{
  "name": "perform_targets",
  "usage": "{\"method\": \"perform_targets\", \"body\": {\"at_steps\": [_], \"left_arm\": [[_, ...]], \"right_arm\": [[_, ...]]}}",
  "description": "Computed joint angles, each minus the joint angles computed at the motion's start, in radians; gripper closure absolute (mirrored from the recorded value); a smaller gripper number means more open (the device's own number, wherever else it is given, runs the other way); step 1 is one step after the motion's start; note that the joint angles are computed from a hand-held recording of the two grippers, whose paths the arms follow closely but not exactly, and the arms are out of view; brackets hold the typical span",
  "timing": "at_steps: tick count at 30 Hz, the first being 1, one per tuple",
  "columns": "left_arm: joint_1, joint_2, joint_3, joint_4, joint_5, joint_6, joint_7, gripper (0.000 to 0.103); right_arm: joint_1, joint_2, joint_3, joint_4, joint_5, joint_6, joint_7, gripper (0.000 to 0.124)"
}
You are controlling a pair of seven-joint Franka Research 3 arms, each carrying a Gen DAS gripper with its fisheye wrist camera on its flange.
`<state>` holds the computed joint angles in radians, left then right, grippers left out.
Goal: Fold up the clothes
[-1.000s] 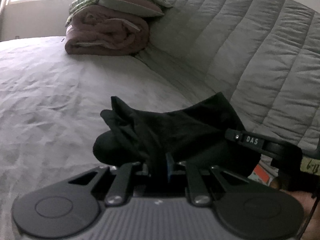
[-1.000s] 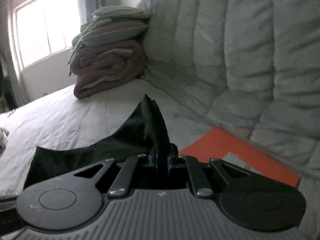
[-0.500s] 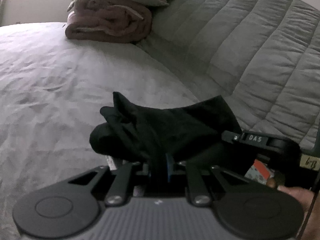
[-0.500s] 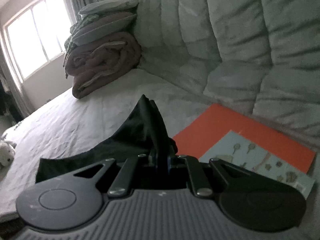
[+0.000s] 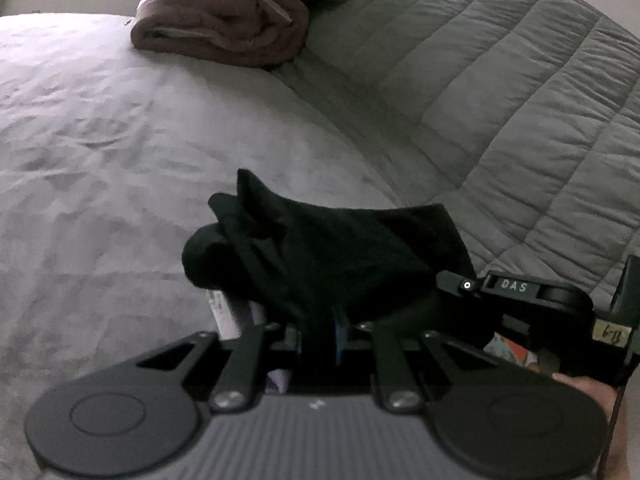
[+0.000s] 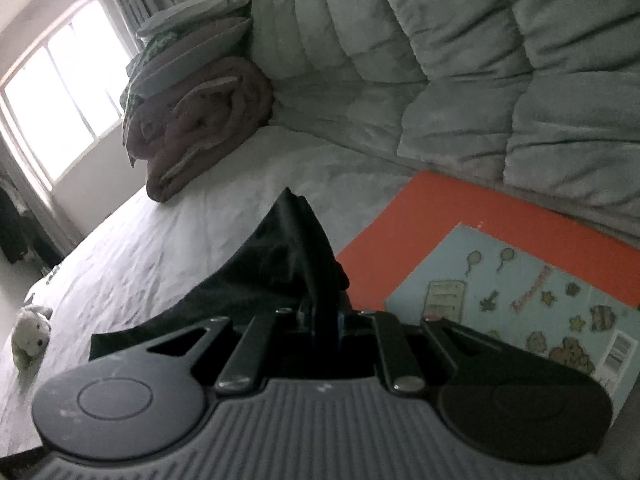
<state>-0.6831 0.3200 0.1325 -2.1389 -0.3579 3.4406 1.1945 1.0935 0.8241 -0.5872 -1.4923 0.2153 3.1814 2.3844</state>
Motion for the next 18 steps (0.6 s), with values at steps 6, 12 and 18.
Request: {"method": "perform_targets", "body": {"at_steps": [6,12,18], "left_arm": [[0.189,0.005,-0.160,-0.020,0.146,0.033,-0.110,0.085],[0.319,0.009,-0.257,-0.035,0.291,0.049,-0.225,0.080],[0.471,0.022,-0.361,-0.043,0.490,0.084,-0.385,0.078]], "right_arm": [[0.015,-0.009,-0.019,-0.026,0.014,-0.010,0.017,0.100],[0.029,-0.019,-0.035,-0.039,-0.027,-0.043,0.059,0.096],[0.044,-0.029,-0.057,-0.044,-0.099,-0.082,0.115,0.096]]}}
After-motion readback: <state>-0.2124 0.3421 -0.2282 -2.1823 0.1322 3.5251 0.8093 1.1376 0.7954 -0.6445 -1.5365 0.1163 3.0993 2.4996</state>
